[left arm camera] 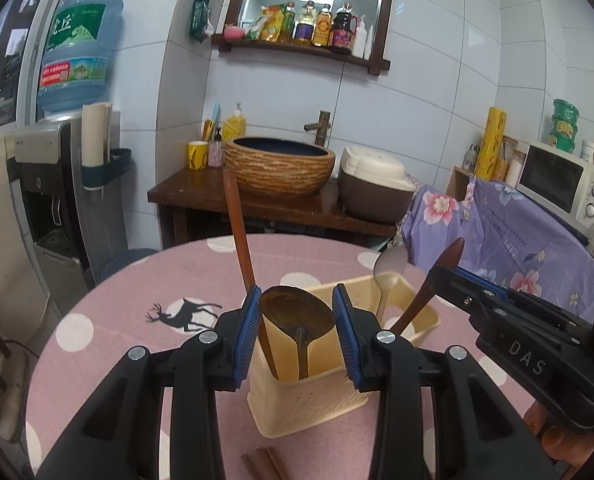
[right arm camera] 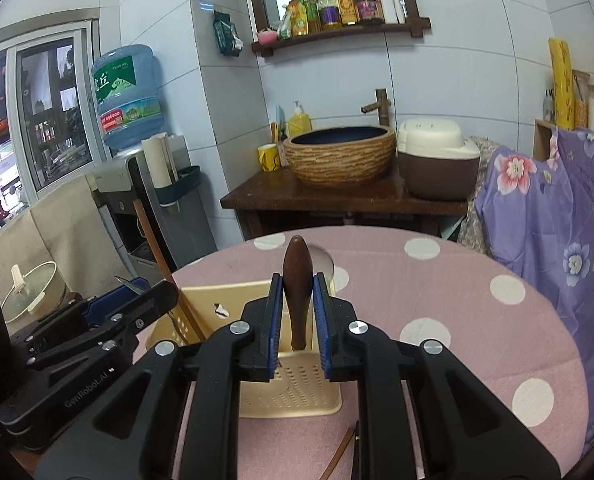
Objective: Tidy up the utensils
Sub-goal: 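Lower both spoons into the basket and open both tools, then reach the right tool to a black gold-tipped chopstick while the left tool approaches a wooden chopstick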
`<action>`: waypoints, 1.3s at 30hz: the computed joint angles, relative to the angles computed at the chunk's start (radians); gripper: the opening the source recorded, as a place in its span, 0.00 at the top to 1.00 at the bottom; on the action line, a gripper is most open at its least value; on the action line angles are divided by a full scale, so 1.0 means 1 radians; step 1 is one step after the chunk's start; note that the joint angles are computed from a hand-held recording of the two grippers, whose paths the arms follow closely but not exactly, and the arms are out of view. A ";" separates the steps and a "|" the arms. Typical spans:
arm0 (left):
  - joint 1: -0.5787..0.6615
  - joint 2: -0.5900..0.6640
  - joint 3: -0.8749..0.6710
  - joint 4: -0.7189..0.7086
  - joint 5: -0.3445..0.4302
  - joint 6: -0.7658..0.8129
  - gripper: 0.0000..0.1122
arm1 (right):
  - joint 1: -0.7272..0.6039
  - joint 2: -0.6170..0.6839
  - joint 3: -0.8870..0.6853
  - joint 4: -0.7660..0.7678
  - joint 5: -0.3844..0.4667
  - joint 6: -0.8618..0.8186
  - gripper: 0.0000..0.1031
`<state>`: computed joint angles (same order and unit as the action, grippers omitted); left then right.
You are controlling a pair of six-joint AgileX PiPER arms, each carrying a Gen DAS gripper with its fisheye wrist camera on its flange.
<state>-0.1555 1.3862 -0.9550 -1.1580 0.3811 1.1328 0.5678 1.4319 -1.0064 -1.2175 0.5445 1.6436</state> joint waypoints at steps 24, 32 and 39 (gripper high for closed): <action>0.243 -0.291 0.409 0.133 0.122 0.050 0.47 | 0.356 -0.175 0.364 0.116 0.378 0.143 0.64; 0.131 -0.313 0.532 0.219 0.040 -0.029 0.57 | 0.489 -0.147 0.526 0.193 0.337 0.358 0.64; 0.108 -0.292 0.564 0.205 -0.003 -0.042 0.58 | 0.492 -0.126 0.535 0.215 0.302 0.360 0.64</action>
<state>-0.0476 1.0945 -0.3908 -0.9529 0.3778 1.0912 1.0600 1.3061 -0.4711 -1.0026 0.8465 2.0034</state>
